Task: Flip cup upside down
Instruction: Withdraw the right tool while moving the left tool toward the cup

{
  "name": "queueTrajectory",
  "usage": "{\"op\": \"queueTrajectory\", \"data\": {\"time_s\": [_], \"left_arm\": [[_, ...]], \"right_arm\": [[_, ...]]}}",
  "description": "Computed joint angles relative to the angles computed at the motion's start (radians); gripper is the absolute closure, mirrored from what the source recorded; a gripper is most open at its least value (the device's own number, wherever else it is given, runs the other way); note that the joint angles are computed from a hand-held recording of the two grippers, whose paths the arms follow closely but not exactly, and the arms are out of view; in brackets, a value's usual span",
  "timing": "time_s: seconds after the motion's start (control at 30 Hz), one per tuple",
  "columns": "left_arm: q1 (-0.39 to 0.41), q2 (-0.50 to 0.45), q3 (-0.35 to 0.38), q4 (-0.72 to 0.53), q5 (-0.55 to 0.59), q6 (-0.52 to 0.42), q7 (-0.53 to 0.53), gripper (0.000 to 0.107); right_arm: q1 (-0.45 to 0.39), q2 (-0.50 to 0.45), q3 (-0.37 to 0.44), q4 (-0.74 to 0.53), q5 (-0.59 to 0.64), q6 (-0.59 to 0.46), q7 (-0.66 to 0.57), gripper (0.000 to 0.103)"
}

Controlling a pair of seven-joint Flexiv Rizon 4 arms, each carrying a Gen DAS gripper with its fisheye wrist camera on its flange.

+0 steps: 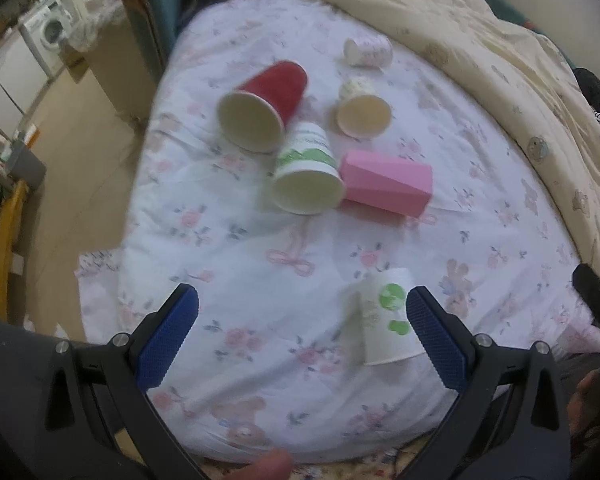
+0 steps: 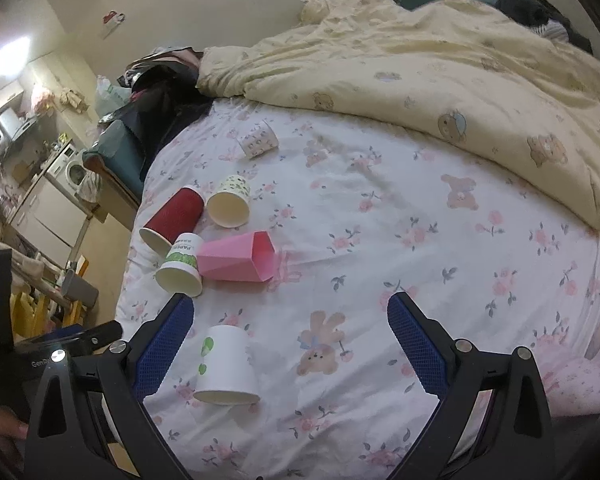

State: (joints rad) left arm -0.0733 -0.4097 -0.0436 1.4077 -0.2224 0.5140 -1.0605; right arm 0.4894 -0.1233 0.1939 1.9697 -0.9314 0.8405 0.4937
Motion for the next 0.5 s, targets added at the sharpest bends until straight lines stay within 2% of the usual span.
{"op": "queueTrajectory", "data": {"time_s": [0.07, 0.17, 0.27, 0.37, 0.47, 0.5], "left_arm": [[-0.002, -0.036, -0.003, -0.073, -0.006, -0.114, -0.056, 0.006], [-0.019, -0.092, -0.003, -0.178, 0.018, -0.244, -0.129, 0.013], [-0.034, -0.131, -0.005, -0.242, 0.034, -0.324, -0.174, 0.015], [-0.055, -0.189, -0.006, -0.325, 0.045, -0.454, -0.250, 0.021], [-0.073, -0.258, -0.010, -0.411, 0.048, -0.598, -0.320, 0.024], [-0.076, -0.269, -0.010, -0.423, 0.047, -0.613, -0.333, 0.026]], "right_arm": [[-0.018, 0.009, -0.008, 0.031, -0.006, 0.073, 0.052, 0.003], [-0.023, 0.014, -0.005, 0.038, 0.015, 0.063, 0.065, 0.003], [-0.030, 0.017, -0.003, 0.047, 0.032, 0.077, 0.084, 0.003], [-0.036, 0.018, -0.002, 0.053, 0.058, 0.082, 0.084, 0.003], [-0.051, 0.024, -0.010, 0.077, 0.050, 0.132, 0.128, 0.003], [-0.056, 0.026, -0.012, 0.085, 0.047, 0.149, 0.140, 0.003]]}}
